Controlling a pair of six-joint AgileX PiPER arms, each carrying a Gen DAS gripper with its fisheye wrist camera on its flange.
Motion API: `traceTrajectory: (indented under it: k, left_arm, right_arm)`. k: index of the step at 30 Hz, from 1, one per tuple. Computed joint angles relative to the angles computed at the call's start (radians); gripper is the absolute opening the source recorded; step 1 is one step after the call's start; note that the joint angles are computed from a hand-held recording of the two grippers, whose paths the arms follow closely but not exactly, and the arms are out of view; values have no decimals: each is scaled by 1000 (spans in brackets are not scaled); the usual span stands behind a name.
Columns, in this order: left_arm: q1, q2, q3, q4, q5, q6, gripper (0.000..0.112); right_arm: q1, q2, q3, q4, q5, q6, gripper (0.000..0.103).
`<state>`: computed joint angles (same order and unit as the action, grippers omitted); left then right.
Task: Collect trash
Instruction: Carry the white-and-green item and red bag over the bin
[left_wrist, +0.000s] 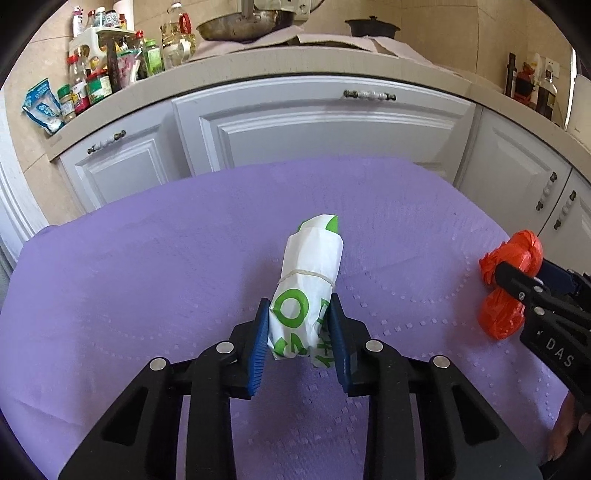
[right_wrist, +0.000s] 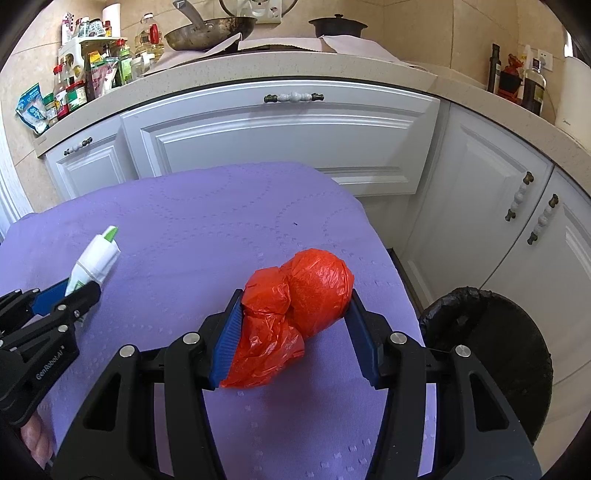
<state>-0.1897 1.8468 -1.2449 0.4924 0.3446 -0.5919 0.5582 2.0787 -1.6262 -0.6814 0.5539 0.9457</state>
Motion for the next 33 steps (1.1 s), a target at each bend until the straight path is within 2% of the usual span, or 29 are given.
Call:
traceTrajectory:
  k: [8,18,26,33]
  left_arm:
    - [-7,-67,58,23,-24,-39,31]
    - [-64,-170,151,144,-58,-172,31]
    - [-180,-217,178,218,-92,-270,31]
    - [-318,-180,127,300,-84,-347,31]
  right_arm:
    - [17,-67,80,-81,3,93,52]
    - [26,-227,298,-272,22,322,52]
    - [-24,-383,512,-396,44,490,52]
    - [-126,-499,667,-454,47,563,52]
